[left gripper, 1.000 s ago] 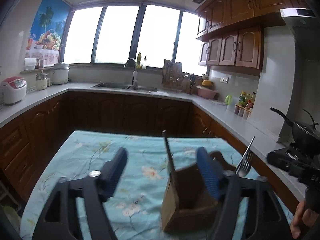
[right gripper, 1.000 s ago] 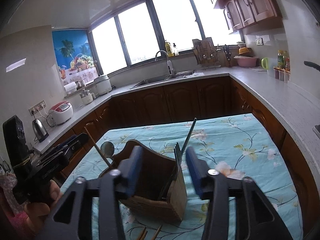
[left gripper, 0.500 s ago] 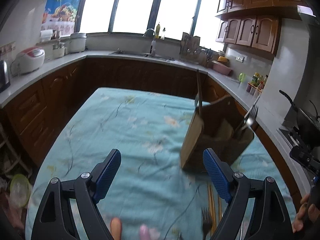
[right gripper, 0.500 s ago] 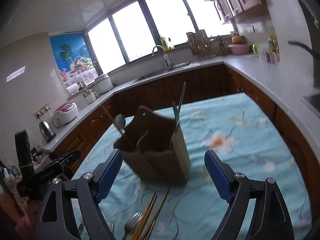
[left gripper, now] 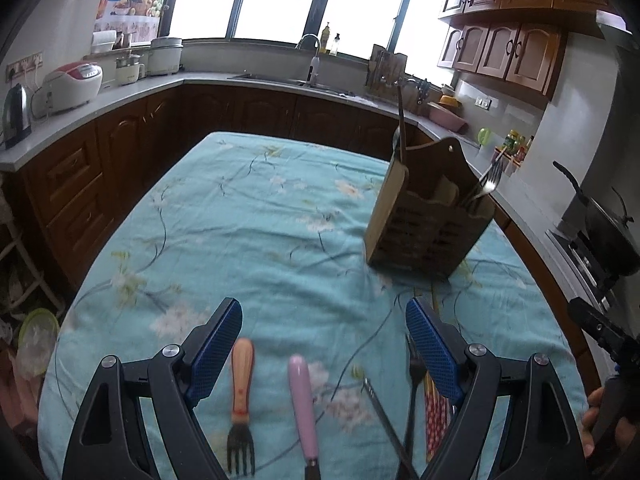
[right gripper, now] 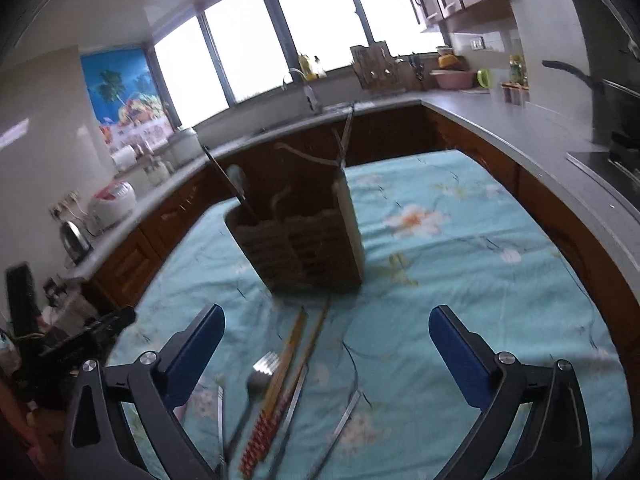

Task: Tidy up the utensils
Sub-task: 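Move both open tools down over the remaining utensils on the tablecloth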

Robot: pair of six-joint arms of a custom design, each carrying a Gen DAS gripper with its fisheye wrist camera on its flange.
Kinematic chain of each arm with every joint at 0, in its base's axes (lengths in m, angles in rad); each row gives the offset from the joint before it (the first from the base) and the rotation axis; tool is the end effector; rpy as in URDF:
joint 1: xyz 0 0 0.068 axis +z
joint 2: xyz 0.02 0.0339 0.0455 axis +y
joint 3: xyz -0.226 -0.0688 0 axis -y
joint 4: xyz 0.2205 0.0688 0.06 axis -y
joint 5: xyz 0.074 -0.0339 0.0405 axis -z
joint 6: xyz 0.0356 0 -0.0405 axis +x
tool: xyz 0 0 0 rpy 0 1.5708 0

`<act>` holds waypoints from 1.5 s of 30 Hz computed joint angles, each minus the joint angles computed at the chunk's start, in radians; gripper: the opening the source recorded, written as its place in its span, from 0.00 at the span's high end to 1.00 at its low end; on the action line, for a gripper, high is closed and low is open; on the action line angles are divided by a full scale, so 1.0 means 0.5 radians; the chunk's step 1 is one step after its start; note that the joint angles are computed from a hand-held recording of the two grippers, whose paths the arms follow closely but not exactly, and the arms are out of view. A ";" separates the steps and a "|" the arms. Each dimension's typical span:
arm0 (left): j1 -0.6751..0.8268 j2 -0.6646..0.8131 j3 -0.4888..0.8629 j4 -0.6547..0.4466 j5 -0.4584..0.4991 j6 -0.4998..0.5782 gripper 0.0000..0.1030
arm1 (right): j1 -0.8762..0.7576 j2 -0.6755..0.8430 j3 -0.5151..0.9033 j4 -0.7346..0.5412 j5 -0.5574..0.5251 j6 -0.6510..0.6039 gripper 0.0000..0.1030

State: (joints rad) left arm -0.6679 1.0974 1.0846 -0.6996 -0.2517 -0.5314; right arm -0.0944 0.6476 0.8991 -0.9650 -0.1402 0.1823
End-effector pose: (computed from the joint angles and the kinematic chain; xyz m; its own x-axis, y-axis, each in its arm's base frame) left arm 0.1785 -0.1295 0.3009 -0.6714 -0.0955 -0.7349 0.1295 0.9613 -0.2432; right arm 0.1209 -0.0065 0.2913 -0.6429 0.2412 -0.7270 0.1065 0.9681 0.2270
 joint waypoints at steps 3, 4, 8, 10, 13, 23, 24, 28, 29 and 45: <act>-0.030 -0.089 -0.063 -0.059 -0.002 -0.024 0.18 | 0.115 -0.179 -0.076 -0.033 0.131 0.056 0.00; -0.035 -0.119 -0.083 -0.082 0.000 -0.030 0.18 | 0.179 -0.240 -0.098 -0.051 0.189 0.087 0.00; -0.067 -0.167 -0.134 -0.133 0.006 -0.068 0.18 | 0.178 -0.348 -0.143 -0.148 0.108 0.049 0.00; -0.094 -0.201 -0.156 -0.175 0.010 -0.097 0.18 | 0.133 -0.403 -0.169 -0.195 0.021 0.037 0.00; -0.152 -0.203 -0.158 -0.224 -0.014 -0.131 0.18 | 0.021 -0.438 -0.203 -0.263 -0.124 0.004 0.01; -0.237 -0.067 -0.108 -0.231 0.035 -0.151 0.24 | 0.221 -0.351 -0.331 -0.328 0.051 0.119 0.37; -0.232 -0.043 -0.099 -0.226 0.051 -0.145 0.25 | 0.208 -0.346 -0.347 -0.327 0.032 0.116 0.41; -0.208 0.072 -0.059 -0.208 0.116 -0.108 0.31 | 0.138 -0.278 -0.412 -0.293 -0.053 0.083 0.53; -0.205 0.107 -0.046 -0.201 0.128 -0.099 0.33 | 0.118 -0.254 -0.425 -0.278 -0.074 0.070 0.53; -0.108 0.873 0.348 -0.132 0.399 0.012 0.66 | 0.059 0.180 -0.483 -0.018 -0.095 -0.006 0.69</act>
State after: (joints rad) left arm -0.7217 1.5337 1.2585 -0.7659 -0.0520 -0.5254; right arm -0.0649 0.7375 0.6575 -0.9738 -0.1875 0.1794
